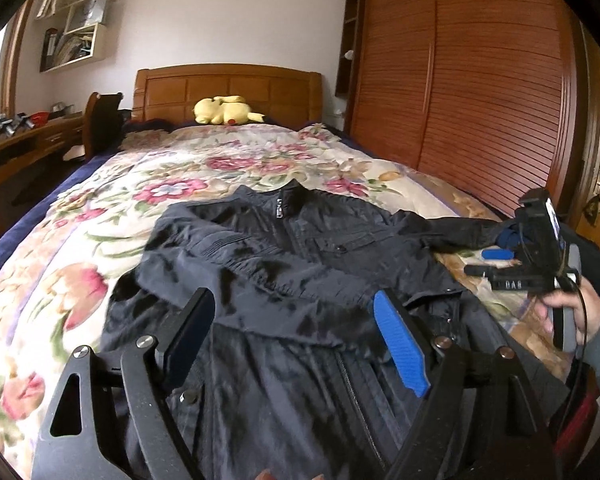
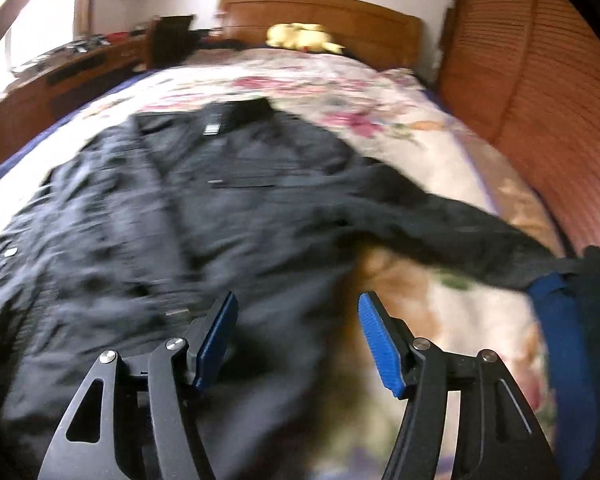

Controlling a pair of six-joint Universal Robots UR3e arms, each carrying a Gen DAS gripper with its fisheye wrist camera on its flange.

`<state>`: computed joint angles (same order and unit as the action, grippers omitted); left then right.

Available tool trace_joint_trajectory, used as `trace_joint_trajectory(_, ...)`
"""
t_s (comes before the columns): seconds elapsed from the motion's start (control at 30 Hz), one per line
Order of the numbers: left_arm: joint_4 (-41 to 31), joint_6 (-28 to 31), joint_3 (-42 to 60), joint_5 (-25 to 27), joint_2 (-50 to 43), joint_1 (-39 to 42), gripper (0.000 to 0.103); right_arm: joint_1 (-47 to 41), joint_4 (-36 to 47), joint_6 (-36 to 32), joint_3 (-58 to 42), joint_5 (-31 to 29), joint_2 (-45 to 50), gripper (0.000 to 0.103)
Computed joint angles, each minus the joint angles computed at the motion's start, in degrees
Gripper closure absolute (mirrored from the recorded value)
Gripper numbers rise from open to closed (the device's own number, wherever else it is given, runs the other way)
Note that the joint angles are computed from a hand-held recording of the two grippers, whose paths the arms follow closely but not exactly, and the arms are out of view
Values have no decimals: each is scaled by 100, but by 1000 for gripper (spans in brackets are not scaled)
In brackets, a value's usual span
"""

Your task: Fold large clothes

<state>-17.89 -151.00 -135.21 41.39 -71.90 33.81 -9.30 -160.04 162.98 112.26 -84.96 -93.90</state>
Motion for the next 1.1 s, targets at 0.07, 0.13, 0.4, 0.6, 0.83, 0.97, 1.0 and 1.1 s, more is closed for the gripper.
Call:
trace_joint_trajectory(0.07, 392, -104, 66, 142, -349, -209, 20, -162, -6, -128, -275, -194, 272, 38)
trace_joint_trajectory(0.13, 657, -141, 101, 244, -585, -325, 20, -258, 61, -228, -671, -452, 624, 38)
trace_joint_trajectory(0.4, 1188, -262, 242, 703, -1213, -784, 20, -358, 901, -219, -2715, -1183, 2287, 38)
trace_joint_trajectory(0.6, 1169, -111, 244, 799, -1415, -822, 20, -350, 1588, -197, -4247, -1781, 3486, 38)
trace_joint_trajectory(0.83, 1161, -17, 198, 848, -1460, -818, 20, -146, 2175, -139, -6170, -3090, 4873, 38)
trace_joint_trajectory(0.97, 1064, 21, 212, 831, -1482, -767, 20, -120, 2775, -193, -7323, -3136, 5548, 61)
trace_joint_trajectory(1.0, 1034, 39, 216, 818, -1484, -754, 20, -132, 2979, -213, -7568, -3031, 5640, 81)
trace_joint_trajectory(1.1, 984, 61, 233, 788, -1486, -730, 20, -121, 3027, -263, -7739, -2995, 5666, 97)
